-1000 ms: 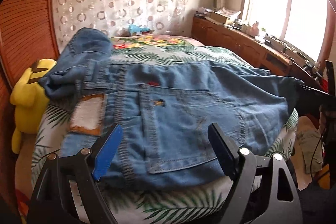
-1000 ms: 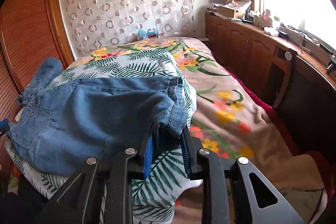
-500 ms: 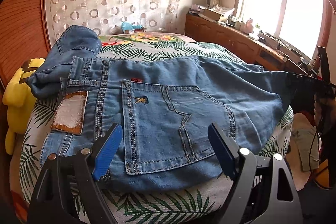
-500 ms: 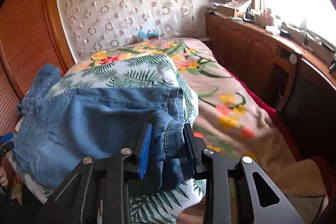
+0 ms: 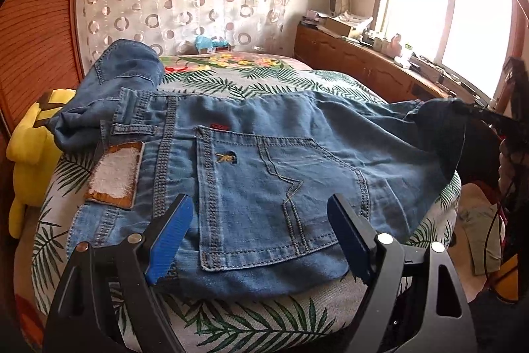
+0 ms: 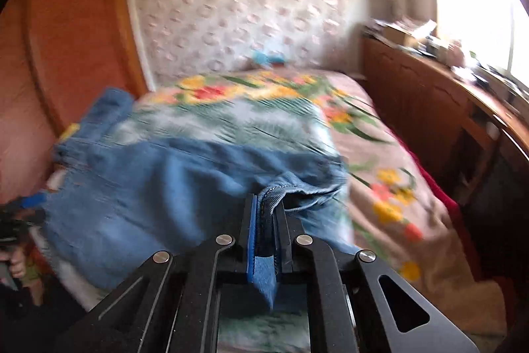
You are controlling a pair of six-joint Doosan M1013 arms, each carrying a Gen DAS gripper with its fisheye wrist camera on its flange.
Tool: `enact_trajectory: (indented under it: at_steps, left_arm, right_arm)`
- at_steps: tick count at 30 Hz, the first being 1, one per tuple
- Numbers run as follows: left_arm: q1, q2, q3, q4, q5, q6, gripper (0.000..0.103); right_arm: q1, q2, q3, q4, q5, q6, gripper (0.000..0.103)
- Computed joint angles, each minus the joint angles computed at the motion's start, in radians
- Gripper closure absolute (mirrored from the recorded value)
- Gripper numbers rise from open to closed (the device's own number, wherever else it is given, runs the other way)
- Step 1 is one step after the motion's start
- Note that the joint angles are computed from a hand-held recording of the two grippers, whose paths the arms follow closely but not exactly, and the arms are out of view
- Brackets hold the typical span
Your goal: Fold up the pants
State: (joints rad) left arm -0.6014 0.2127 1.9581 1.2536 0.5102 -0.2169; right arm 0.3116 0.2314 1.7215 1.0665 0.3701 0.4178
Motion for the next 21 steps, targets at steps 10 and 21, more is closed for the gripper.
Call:
enact_trajectory:
  at_steps: [10,21]
  left_arm:
    - [-0.008,-0.03,0.02,0.053,0.039,-0.058,0.019]
    - [0.006,-0.048,0.052,0.074,0.042,-0.116,0.019]
  right_arm:
    - [0.105,-0.006,-0.059,0.107,0.173,-0.223,0.095]
    - [0.133,0.008,-0.105,0.119,0.35,-0.22,0.095]
